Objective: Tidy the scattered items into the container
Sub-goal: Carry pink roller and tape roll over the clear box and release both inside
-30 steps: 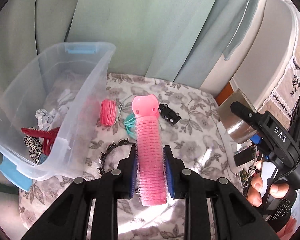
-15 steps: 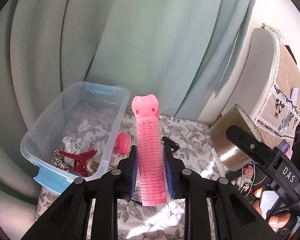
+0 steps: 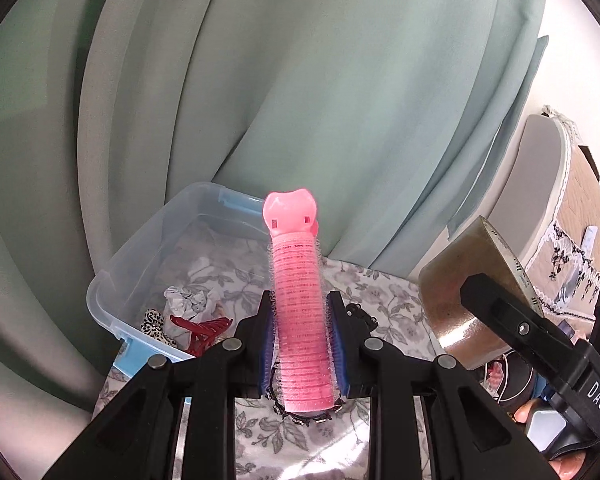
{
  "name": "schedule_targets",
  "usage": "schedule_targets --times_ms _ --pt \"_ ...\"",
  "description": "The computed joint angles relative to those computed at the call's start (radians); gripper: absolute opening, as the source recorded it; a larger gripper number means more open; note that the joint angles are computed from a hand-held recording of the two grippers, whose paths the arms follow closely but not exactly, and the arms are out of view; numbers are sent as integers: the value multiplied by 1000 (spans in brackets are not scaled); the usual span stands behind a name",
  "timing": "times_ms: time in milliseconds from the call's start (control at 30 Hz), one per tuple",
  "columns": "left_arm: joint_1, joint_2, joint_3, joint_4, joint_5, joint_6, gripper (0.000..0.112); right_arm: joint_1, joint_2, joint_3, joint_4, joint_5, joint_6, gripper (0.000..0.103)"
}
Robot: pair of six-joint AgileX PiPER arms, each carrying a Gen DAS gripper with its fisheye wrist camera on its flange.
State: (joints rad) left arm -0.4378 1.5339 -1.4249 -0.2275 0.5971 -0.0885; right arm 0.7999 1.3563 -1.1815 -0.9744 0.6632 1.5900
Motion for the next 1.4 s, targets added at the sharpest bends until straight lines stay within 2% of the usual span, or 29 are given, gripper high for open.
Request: schedule_targets --times_ms 300,700,1033,1200,1400 --pt "102 -2 37 -148 -8 119 26 30 104 -125 69 28 -107 94" --pt "218 54 49 -274 3 213 26 4 256 -269 250 9 -310 94" --pt "251 144 13 -303 9 238 26 -53 358 -338 433 -24 -476 94" --pt "219 203 -56 -254 32 154 26 -94 425 -388 539 -39 -590 94" --pt "246 263 -92 -257 33 174 26 -127 471 -413 620 -62 -667 94"
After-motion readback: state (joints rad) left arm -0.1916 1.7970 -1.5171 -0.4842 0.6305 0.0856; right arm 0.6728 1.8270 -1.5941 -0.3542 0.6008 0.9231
